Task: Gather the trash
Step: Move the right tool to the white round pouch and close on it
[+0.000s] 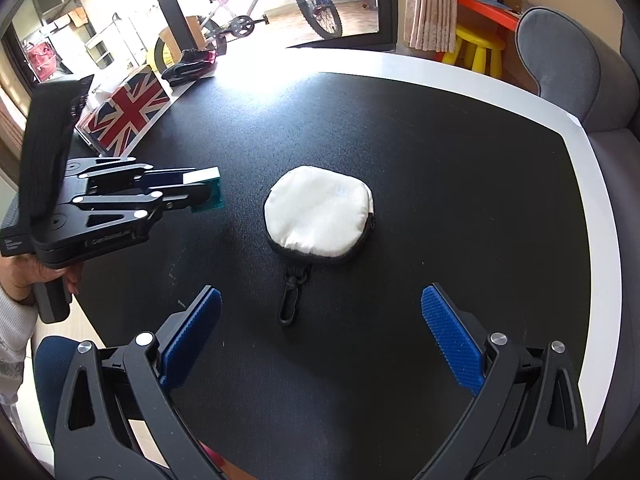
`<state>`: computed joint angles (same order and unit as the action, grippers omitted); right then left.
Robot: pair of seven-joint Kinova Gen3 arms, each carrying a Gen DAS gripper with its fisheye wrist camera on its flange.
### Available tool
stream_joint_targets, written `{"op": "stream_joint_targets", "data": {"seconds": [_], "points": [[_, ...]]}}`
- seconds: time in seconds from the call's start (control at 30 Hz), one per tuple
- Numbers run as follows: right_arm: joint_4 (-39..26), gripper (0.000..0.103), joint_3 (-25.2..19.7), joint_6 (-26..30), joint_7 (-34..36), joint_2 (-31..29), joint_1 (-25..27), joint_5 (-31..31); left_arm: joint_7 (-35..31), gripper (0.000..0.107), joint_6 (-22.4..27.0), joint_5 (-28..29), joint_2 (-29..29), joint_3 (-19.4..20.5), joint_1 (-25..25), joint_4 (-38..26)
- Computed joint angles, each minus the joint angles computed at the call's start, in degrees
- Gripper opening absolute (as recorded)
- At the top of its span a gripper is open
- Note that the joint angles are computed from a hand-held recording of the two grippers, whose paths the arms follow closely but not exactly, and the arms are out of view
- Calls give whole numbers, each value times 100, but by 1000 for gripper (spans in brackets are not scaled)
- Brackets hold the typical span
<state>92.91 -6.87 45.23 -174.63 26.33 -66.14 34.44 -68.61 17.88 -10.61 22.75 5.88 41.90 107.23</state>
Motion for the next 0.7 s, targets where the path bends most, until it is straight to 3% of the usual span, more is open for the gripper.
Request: {"op": "stream_joint_targets", "data": {"seconds": [0.7], "points": [[-1211, 98, 163, 237, 1825, 952, 608, -1139, -281, 23, -28, 310, 8, 170, -342, 35]]}}
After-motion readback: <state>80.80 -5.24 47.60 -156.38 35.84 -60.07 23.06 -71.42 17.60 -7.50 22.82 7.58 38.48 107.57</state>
